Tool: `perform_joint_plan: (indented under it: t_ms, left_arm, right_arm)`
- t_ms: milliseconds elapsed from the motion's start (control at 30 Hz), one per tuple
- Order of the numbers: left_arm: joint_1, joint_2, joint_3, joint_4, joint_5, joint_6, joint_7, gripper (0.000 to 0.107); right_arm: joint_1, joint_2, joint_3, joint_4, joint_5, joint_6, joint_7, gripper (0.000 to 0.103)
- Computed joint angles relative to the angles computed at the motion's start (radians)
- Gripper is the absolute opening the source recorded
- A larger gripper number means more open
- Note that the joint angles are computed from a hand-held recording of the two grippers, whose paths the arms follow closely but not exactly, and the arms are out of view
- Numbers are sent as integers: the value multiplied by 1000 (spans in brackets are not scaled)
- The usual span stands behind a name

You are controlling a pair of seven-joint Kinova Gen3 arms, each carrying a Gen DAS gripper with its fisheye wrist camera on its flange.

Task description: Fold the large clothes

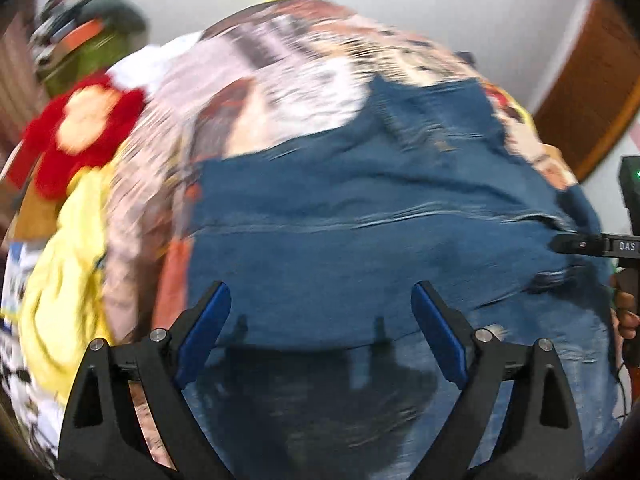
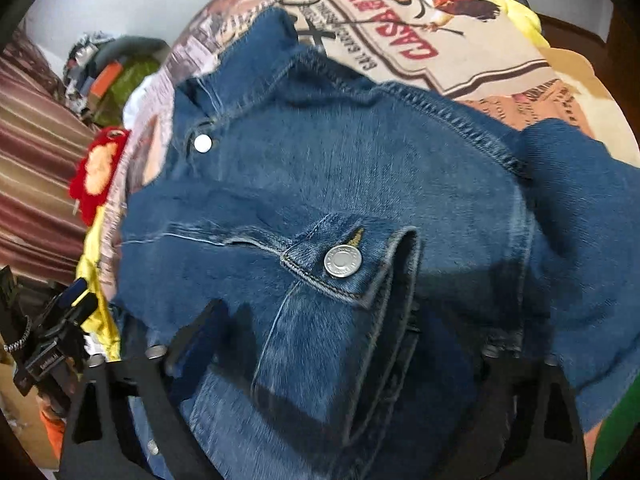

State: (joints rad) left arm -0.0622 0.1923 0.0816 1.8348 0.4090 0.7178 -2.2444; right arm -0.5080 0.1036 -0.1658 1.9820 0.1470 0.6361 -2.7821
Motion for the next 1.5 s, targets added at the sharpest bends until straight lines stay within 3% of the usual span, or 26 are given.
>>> perform_joint_plan:
  t_ms: [33,100,167,267,500,633,700,1033,1133,1200,1267,1367,1500]
  left_arm:
    - [-7,5,-12,8,-8,-12,6,92]
    - [-22,10,-19,12,-9,-18,5,92]
    - [-44,12,-22,18,0,-21,-10,92]
    - [-59,16,-25,16,4,-25,-7,92]
    - [-59,15,-4,-18,34,-9,-7,92]
    - [-42,14,17,-23,65,-3,-44,92]
    - [-25,29,23,-29,67,6,-45,92]
    - [61,113,39,-34,-11,12,18,92]
    - [87,142,34,-41,-54,11,65,92]
    - [65,150,52,-30,-36,-1,53,94]
    - [55,148,59,-18,-28,-16,44,97]
    - [49,147,61,-14,-24,-13,46,97]
    - [90,107,39,3,-91,-52,101,96]
  right_arm:
    - [-25,16,14,-14,33,21,-22,80]
    - [-41,34,9,-33,95,56,-78,57]
    - [-51,34,12,-44,119,75,-97,42]
    - [-56,7,11,-48,159,85,-110,30]
    - [-84,-79,-50,-101,355,207,-202,26]
    - [-111,-92,-98,-138,468,347,-241,26]
    - [-112,-87,-102,-140,469,373,-232,26]
    - [-73,-46,-65,-6,350,253,-227,28]
    - [-72,-21,-56,-3,313,251,-204,40]
    - [-95,-4,-56,-14,329,301,-231,65]
    - [-124,0,-51,-26,337,360,-241,80]
    - [-129,-32,-65,-13,333,367,-239,81]
    - [-129,-98,-91,-14,323,395,-257,81]
